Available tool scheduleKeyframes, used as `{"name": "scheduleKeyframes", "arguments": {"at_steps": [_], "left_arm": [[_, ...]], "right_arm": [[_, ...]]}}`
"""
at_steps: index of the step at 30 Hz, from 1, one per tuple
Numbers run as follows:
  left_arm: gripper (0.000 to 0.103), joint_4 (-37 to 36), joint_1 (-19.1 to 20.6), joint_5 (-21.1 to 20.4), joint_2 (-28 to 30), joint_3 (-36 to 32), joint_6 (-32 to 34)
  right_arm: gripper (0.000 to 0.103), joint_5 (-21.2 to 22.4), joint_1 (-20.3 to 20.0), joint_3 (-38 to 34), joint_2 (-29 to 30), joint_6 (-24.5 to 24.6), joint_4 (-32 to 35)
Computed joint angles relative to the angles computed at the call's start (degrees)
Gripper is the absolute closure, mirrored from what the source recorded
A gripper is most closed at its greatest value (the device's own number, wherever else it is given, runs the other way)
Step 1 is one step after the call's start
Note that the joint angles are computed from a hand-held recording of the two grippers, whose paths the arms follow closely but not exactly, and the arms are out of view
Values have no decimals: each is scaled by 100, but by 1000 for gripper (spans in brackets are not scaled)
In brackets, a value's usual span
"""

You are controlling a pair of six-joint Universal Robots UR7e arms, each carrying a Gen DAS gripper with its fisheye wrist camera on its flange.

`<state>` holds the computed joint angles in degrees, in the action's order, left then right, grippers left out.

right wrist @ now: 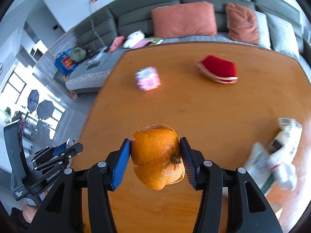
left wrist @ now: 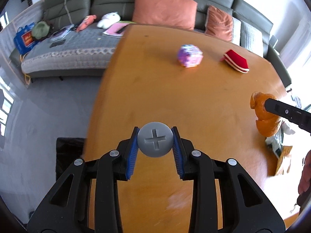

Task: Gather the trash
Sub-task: 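Carry the cap and orange over the black bin and open both tools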

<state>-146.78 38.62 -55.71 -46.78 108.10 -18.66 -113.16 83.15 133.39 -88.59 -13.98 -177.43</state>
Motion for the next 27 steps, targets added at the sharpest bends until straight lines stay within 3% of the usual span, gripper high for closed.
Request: {"name": "scheduleKeyframes", "arguments": {"at_steps": [14,27], "left_arm": [[71,198,836,572,-1769,998,221],[71,604,1868,920,-2854,1317,251]], "right_arm": [[50,-348,1652,-809,2354,715,-222],[50,-128,2360,-2320,4206,884,542]]}}
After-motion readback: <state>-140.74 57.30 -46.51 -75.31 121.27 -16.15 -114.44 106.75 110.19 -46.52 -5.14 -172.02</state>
